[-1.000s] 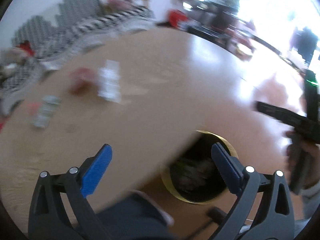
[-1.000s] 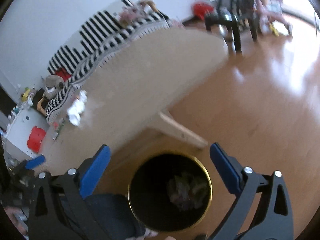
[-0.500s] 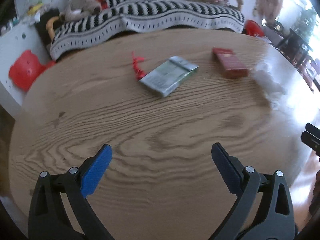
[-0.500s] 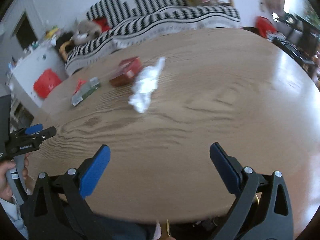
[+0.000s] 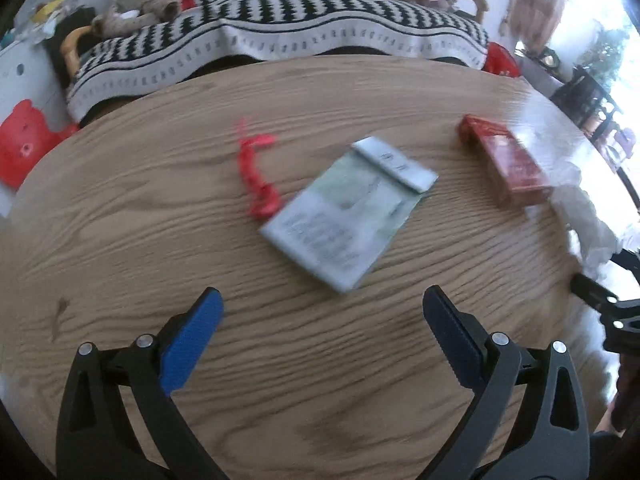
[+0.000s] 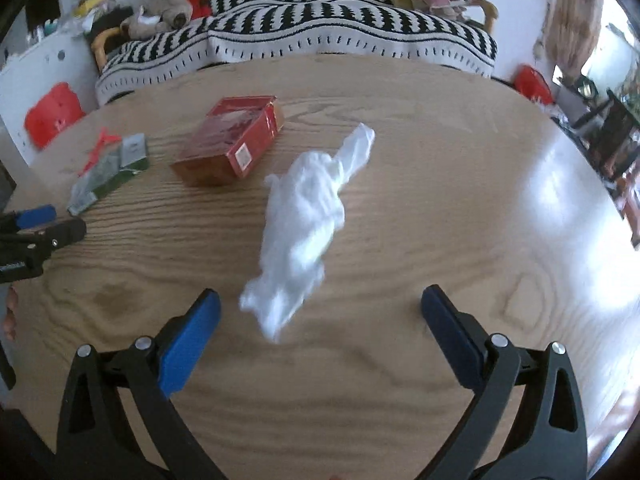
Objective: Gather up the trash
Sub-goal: 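Grasp the white cigarette pack with the left tool while the right tool grasps the white tissue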
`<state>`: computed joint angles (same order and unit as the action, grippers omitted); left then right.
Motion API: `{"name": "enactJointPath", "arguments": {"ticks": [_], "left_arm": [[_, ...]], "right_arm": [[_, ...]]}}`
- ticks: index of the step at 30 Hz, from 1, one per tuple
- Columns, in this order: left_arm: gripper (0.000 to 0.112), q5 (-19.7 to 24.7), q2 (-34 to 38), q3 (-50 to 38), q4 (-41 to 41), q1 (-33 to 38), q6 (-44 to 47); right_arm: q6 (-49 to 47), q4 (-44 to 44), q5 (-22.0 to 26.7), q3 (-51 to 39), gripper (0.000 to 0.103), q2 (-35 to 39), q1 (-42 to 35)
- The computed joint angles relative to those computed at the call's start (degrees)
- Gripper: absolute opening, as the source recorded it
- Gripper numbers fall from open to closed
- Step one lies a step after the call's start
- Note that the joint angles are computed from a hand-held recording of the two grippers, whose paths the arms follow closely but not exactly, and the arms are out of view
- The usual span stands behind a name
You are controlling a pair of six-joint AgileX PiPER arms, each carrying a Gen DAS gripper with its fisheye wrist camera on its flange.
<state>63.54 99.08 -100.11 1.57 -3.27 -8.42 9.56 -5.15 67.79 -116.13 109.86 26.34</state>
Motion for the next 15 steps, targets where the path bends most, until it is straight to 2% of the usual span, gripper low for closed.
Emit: {"name": "enactJointPath", "arguments": {"ticks": [3,7,9,12,13,15], "left_arm": [[0.097,1.4,1.5,-2.8,-6.7,-1.2,4.6],[0.097,3.9,2.5,-5.0,-15.7,-2.2,10.1],[0.097,2.5,0.9,-3.9,-13.2,-2.8,9.4],[0.097,0.3,-1.6,-1.7,-2.9,-2.7,3.2],[0.097,0.3,-1.7,-1.6,-2.3,-1.5,2.2],[0.097,0.4,-0.8,-2.3,-6.5,2.6,2.4]], "right_arm": [[-0.5,0.3,1.4,-3.6,0.098,2.3,-0.8],[-0.7,0.2,-0.5,-2.2,0.098,1.8,-1.4],[-0.6,0.1,-0.6,-2.2,0.098,1.8,-1.4],[0.0,-0.3,-0.4,-2.5,0.098,2.1,-1.3],[0.3,-0.5,-0.2,-3.0,0.098,2.4,-1.1],[0.0,-0.4,0.2,-4.0,0.098,2.9,-0.7]]}}
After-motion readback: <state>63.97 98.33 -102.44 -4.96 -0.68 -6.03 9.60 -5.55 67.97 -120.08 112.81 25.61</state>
